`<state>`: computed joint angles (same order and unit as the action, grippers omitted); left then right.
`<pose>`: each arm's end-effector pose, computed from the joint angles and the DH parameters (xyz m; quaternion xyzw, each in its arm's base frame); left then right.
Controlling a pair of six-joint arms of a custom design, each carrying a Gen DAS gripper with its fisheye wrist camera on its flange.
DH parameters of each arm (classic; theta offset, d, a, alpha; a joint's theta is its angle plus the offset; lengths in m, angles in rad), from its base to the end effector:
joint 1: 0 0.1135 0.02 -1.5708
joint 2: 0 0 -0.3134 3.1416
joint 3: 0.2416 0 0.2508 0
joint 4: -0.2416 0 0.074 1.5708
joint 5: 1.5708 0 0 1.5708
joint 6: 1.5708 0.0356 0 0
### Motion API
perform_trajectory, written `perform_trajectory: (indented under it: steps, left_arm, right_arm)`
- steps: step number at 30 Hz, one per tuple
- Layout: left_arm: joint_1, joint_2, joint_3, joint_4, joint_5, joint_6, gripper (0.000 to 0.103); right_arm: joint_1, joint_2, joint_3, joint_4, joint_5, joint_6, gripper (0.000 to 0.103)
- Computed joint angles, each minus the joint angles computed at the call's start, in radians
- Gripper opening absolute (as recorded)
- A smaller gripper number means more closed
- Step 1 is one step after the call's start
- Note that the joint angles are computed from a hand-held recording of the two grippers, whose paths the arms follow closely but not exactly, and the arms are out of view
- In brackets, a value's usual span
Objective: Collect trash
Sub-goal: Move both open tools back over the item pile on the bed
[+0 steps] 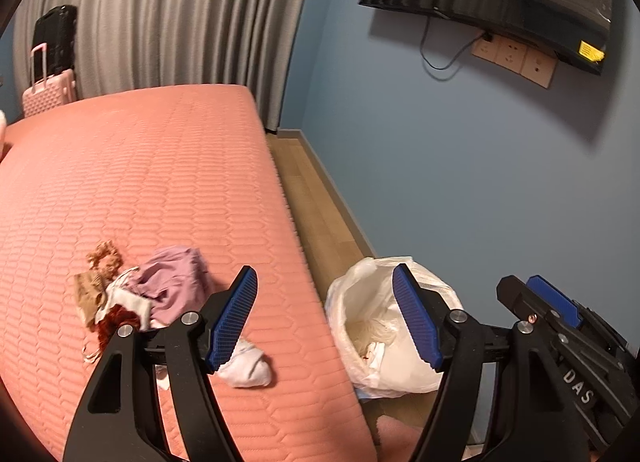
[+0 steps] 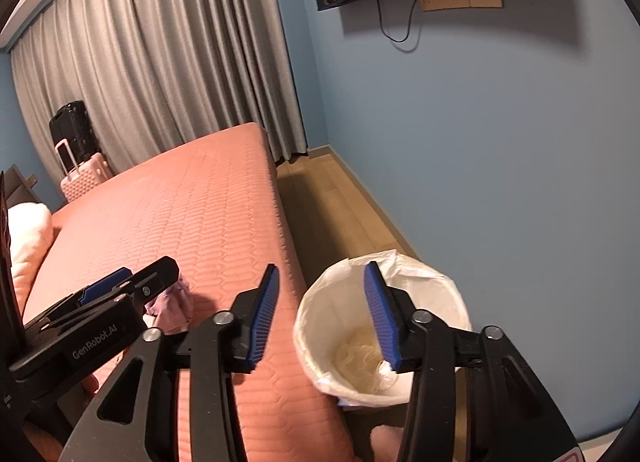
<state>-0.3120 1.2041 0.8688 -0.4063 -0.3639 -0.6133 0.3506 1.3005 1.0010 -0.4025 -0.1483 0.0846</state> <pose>0.2289 -0.0605 0.3101 -0.2072 0.8790 -0.0286 0.4284 0.2518 0.0977 0.3305 -0.1509 0.8925 0.1562 0.3953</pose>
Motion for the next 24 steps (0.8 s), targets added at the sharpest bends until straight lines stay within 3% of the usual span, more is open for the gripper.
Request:
perform_trajectory:
  steps: [13, 20, 24]
  left_arm:
    - [0.086, -0.195, -0.115, -0.112, -0.023, 0.006, 0.067]
    - [0.222, -0.308, -0.198, -0.153, 0.045, 0.043, 0.067]
    - [0.378, -0.355, -0.255, -0.159, 0.134, 0.091, 0.068]
  right_arm:
    - [0.176, -0.054, -0.050, -0.020, 0.083, 0.071, 0.054]
    - [0.279, -0.054, -0.082, -0.012, 0.137, 0.110, 0.058]
    - [0.345, -0.034, -0.102, -0.002, 0.172, 0.139, 0.060]
